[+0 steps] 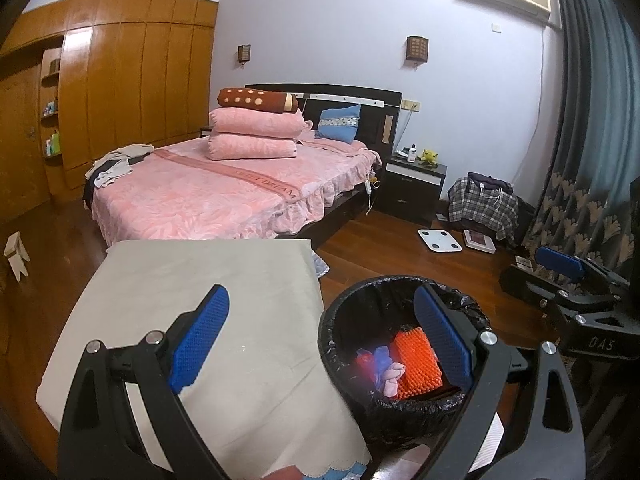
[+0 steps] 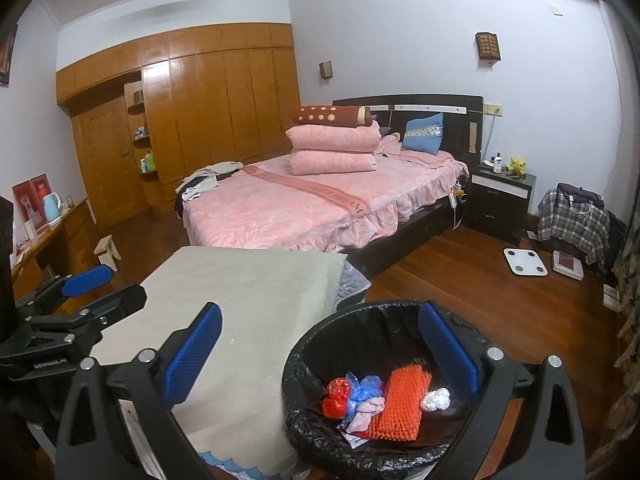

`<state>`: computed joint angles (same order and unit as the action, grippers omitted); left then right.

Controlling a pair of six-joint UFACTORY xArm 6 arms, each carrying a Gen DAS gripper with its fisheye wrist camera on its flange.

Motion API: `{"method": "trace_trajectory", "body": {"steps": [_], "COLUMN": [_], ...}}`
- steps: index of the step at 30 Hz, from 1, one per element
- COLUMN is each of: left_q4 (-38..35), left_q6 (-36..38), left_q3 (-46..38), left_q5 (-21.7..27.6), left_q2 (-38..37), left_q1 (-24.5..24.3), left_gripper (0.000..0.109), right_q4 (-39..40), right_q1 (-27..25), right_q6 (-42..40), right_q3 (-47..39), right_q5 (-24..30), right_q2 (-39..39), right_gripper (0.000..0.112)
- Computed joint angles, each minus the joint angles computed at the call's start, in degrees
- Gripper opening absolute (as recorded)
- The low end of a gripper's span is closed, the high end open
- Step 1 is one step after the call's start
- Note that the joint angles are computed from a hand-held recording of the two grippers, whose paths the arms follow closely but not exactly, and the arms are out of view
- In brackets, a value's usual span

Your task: Collect trash

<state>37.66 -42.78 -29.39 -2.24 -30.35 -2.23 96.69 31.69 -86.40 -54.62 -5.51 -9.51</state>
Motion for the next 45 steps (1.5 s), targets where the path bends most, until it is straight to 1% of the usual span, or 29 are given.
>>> {"method": "trace_trajectory", "body": {"steps": [7,10,12,14,18,20,23,27,29,39,43,45], "left_q4": [0.8,1.1,1.3,0.5,-0.3,1.5,1.2,1.1,0.6,0.8,1.2,0.9], "left_q6": [-0.6,-0.8,-1.1,-0.3,0.7,-1.0,-0.9,-0.6,-0.1,-0.4,-0.8,-0.5], "left_q3": [-0.2,-0.2,-0.3,-0.5,-0.4,-0.5,-0.3,-0.4,-0.3,-0.4,-0.5,-0.4], "left_q5": [0.4,0.4,0.6,0.8,0.7,0.7,0.9,0.9,0.9,1.0,1.1,1.0], "left_q2": [0.1,0.0,0.2,0.4,0.6,0.6,0.3,0.4,0.4,0.4,0.4,0.4], "left_q1": [0.0,0.1,0.1,0.0,-0.1,0.1,0.1,0.0,0.0,-0.1,-0.1,-0.1], "left_gripper": [0.091,0.091,0.091,0.091,0.091,0.091,0.091,0.091,0.091,0.091,0.091,0.091], "right_q4": [0.5,-3.0,-3.2,-5.0,-5.3,-4.7,-6.7,-6.5,-4.7,-6.4,-6.5,-5.1], "right_q1": [0.3,0.5,0.5,0.6,0.6,0.6,0.5,0.6,0.7,0.8,0.7,0.8], "right_q6": [-0.4,3.2,3.4,5.3,5.6,5.0,7.0,6.8,5.0,7.0,6.9,5.6], "right_q3": [-0.1,0.3,0.4,0.6,0.6,0.4,0.8,0.8,0.3,0.7,0.7,0.3], "right_q5": [-0.3,-0.3,-0.2,-0.2,-0.1,-0.2,0.0,0.0,-0.1,-0.2,-0.1,-0.2], "right_q2": [0.0,0.2,0.1,0.3,0.4,0.5,0.3,0.4,0.7,0.6,0.6,0.9], "right_gripper": [0.097,0.097,0.097,0.097,0.097,0.097,0.097,0.097,0.097,0.097,0.097,0.097]}}
